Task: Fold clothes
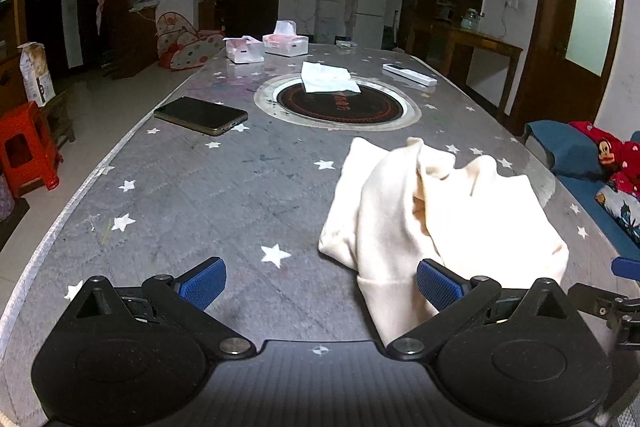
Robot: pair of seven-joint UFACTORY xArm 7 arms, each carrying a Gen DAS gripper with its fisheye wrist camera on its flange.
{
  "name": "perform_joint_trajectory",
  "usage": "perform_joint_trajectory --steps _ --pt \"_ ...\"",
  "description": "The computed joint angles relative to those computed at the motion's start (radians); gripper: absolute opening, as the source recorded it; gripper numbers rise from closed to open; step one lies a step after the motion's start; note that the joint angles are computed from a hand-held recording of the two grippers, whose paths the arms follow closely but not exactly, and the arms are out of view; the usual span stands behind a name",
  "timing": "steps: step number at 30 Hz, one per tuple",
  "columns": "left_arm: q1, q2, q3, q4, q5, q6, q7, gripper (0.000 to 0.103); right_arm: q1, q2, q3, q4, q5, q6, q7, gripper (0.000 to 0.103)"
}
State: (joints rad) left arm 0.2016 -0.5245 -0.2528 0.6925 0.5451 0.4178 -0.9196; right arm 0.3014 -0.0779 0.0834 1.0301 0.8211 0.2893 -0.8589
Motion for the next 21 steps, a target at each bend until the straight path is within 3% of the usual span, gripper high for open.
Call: perform_joint_trajectory --steps 21 --pt "-0.056 -0.012 -0.011 0.002 -0.031 0.042 0.014 0.103 0.059 -0.076 -0.028 -0.067 0.068 0.029 -0.101 0.103"
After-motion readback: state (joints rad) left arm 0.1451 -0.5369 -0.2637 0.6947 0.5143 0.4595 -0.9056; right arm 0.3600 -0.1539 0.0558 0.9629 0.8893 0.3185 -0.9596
